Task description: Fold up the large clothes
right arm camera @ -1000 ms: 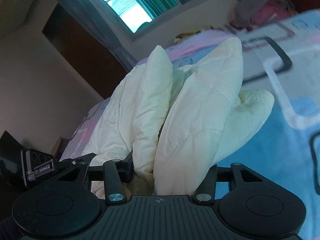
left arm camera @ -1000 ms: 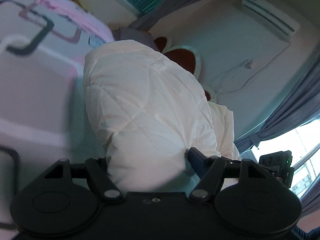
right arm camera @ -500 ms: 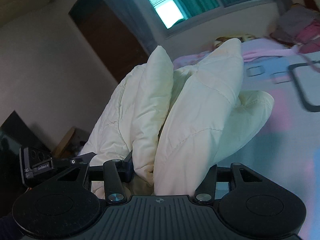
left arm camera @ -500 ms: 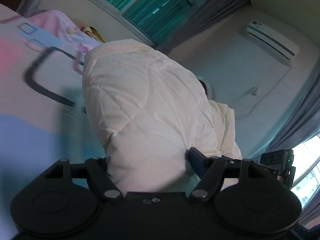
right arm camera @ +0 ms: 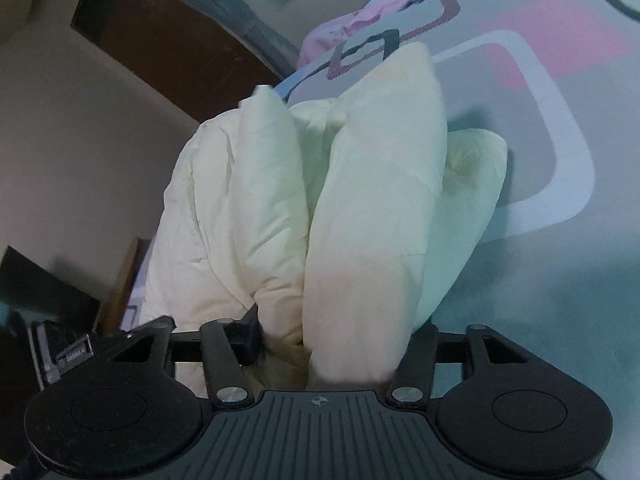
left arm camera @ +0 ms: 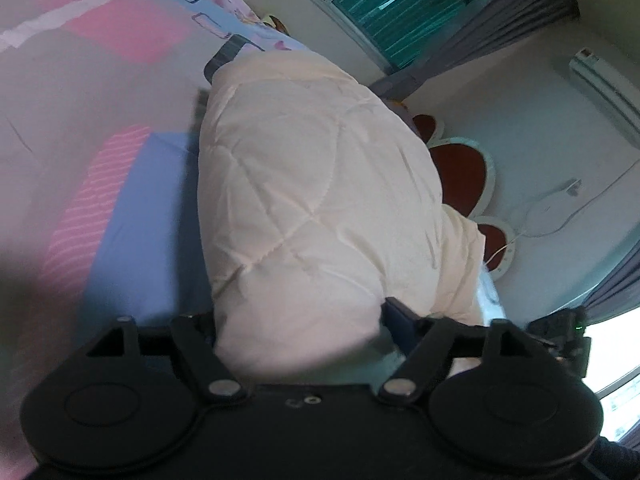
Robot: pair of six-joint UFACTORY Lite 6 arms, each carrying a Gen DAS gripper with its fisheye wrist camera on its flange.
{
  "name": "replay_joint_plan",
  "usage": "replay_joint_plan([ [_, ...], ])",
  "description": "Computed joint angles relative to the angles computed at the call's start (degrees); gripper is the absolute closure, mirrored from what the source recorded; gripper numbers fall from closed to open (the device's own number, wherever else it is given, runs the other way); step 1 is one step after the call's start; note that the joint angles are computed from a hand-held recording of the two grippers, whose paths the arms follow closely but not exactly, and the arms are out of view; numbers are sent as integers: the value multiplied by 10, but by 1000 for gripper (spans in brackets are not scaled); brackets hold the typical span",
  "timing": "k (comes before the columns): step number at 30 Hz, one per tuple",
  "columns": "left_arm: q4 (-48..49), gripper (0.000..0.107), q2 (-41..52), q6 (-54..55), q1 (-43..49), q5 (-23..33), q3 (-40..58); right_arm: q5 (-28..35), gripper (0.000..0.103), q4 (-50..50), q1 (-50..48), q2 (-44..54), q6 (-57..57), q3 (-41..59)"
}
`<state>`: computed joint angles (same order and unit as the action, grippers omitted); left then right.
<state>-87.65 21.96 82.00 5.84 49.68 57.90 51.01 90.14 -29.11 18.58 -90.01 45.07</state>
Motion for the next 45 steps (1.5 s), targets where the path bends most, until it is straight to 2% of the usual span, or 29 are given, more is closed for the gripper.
replay_joint_plan([
  [1,7,14,2,-6,-3,-18,10,-14,37,-6,-3,-26,3,-12],
  [2,23,12,-11,-21,-2,-37,12,-26,34,-12,-11,-50,3,-26],
  [3,39,13,-4,-36,7,-40,39,-31,34,-26,-27,-73,8,-32],
  [6,50,20,-43,-55,51,-39,40,-64,35,-49,-62,-188,32,-76],
  [7,41,24,-49,-50,61,-37,47,-82,38,-53,-66,-213,41,-73],
  [8,34,26,-48,-48,61,-36,65,-102,57,-50,-49,-230,52,-66],
  [9,37,29,-34,-54,51,-37,99,-115,65,-53,-31,-235,66,-49],
  [10,42,33,-18,-61,35,-42,134,-134,66,-50,-2,-237,71,-32],
  [12,59,40,20,-70,-9,-64,208,-193,75,-37,79,-223,59,10],
  [13,70,44,41,-73,-39,-89,247,-227,75,-29,121,-205,53,35],
  [16,127,45,115,-127,-113,-137,375,-318,75,38,211,-137,-2,98],
  [19,229,45,180,-218,-166,-156,470,-360,79,17,241,-52,22,158],
  [21,274,45,200,-259,-195,-189,485,-372,82,31,236,-30,0,150],
  [25,315,44,214,-282,-211,-215,469,-373,82,66,215,4,-48,141],
  [29,349,44,216,-298,-212,-219,463,-373,82,78,208,39,-60,157],
  [31,361,44,219,-304,-211,-215,471,-372,82,40,205,32,-24,157],
  [34,321,44,154,-254,-209,-239,393,-333,82,35,178,-53,-15,99],
  [38,164,44,-9,-78,-186,-247,196,-253,82,-5,138,-208,-10,-13],
  [41,113,43,-128,-31,-170,-240,65,-206,82,-86,125,-299,53,-73],
  [43,110,43,-198,-24,-167,-241,-5,-173,82,-121,118,-360,73,-114],
  [45,120,43,-263,-31,-173,-256,-69,-168,82,-165,126,-415,108,-149],
])
